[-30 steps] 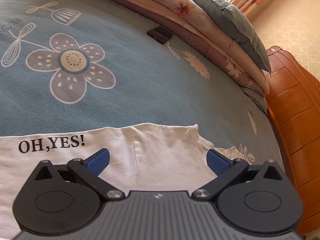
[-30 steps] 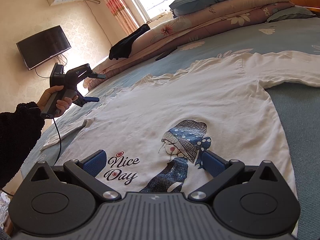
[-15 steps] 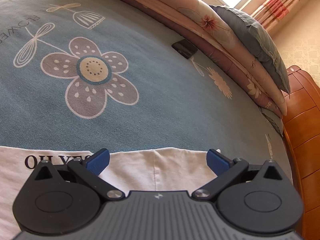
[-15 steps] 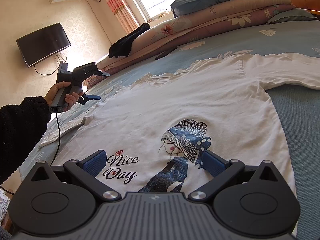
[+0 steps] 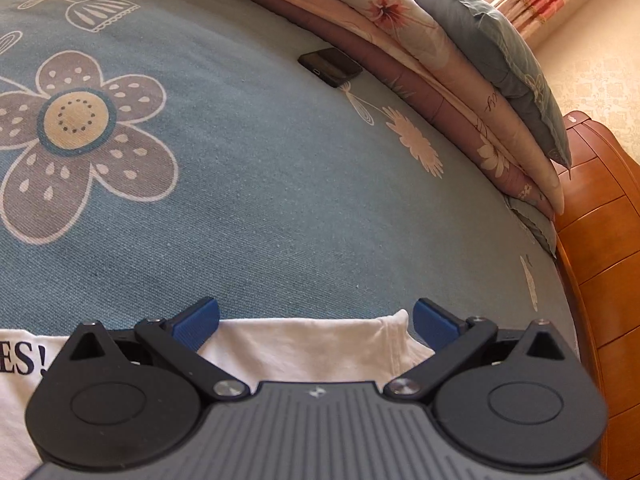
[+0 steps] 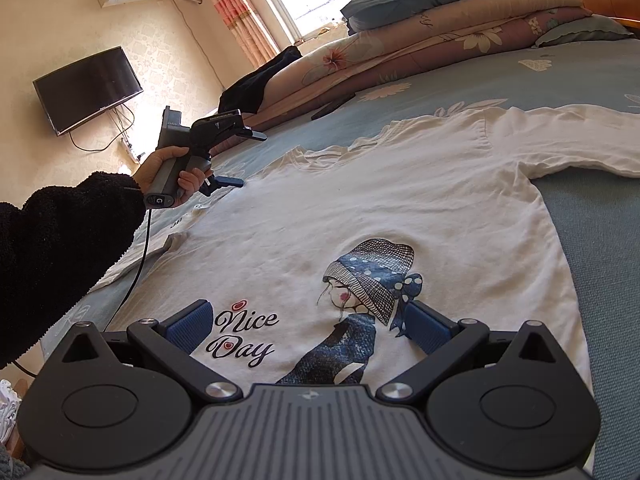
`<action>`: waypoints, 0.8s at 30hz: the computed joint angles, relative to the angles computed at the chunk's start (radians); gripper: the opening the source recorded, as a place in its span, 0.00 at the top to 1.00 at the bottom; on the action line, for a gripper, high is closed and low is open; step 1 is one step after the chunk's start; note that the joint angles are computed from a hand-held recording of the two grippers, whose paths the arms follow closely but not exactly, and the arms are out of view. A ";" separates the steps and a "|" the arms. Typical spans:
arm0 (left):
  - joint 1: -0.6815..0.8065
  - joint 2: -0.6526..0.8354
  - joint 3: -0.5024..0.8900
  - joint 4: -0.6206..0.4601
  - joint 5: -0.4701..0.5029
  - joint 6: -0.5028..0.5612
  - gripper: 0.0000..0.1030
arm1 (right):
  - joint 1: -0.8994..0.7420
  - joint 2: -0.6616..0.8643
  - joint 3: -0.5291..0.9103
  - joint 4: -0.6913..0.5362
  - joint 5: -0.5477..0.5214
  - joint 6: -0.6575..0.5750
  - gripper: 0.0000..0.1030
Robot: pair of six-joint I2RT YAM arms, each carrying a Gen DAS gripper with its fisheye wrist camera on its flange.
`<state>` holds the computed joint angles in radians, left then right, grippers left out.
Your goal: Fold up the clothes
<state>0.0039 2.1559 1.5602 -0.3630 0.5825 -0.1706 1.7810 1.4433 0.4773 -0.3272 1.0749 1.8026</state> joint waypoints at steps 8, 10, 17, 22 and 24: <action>0.046 -0.157 -0.094 -0.062 -0.006 0.119 0.01 | -0.004 0.011 0.016 -0.018 -0.007 -0.005 0.00; 0.087 -0.216 -0.103 -0.128 -0.016 0.181 0.01 | -0.006 0.012 0.018 -0.018 -0.009 -0.008 0.00; 0.325 -0.283 -0.053 -0.381 -0.008 0.401 0.01 | -0.007 0.015 0.020 -0.017 -0.008 -0.009 0.00; 0.482 -0.226 -0.089 -0.385 -0.032 0.440 0.01 | -0.010 0.021 0.024 -0.019 -0.010 -0.013 0.00; 0.543 -0.176 -0.094 -0.369 -0.025 0.429 0.01 | -0.012 0.023 0.026 -0.020 -0.012 -0.017 0.00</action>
<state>0.5473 1.9803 1.4657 -0.7320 0.5577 0.2589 1.7690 1.4661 0.5037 -0.3469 1.0629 1.7860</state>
